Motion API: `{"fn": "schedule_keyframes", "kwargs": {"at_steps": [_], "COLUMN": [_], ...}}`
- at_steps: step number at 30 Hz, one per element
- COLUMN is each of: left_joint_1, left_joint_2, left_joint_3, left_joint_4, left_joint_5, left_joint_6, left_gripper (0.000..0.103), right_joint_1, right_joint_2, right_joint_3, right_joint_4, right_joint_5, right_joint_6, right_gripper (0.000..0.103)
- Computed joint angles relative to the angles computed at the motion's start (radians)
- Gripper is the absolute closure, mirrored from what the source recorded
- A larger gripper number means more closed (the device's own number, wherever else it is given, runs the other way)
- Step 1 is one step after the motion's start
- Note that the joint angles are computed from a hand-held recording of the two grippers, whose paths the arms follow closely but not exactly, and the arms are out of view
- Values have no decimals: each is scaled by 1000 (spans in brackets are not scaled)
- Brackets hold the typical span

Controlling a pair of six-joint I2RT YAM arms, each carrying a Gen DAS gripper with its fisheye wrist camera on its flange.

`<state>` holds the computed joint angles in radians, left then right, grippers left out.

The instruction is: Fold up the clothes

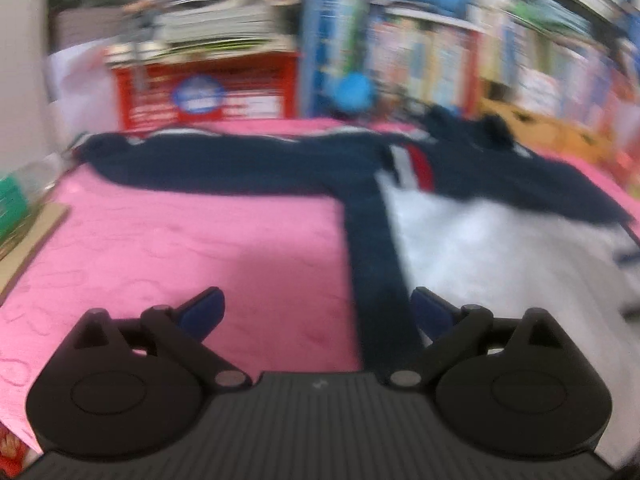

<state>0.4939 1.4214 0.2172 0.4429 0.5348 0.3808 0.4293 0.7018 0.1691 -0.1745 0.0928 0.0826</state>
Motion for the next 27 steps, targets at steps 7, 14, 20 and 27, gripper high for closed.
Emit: {"fn": "schedule_keyframes", "kwargs": {"at_steps": [7, 14, 20, 27], "left_joint_1": [12, -56, -75, -58], "left_joint_2": [328, 554, 699, 823], "left_joint_3": [270, 526, 717, 903], "left_joint_4": [111, 145, 106, 91], "left_joint_5": [-101, -272, -349, -370], "left_joint_6": [-286, -398, -504, -645], "left_gripper": [3, 3, 3, 1], "right_joint_1": [1, -1, -4, -13], "right_joint_2": [0, 0, 1, 7], "right_joint_3": [0, 1, 3, 5], "right_joint_4": [0, -1, -2, 1], "right_joint_5": [1, -2, -6, -15], "right_joint_6": [1, -1, -2, -6], "right_gripper": [0, 0, 0, 0]}}
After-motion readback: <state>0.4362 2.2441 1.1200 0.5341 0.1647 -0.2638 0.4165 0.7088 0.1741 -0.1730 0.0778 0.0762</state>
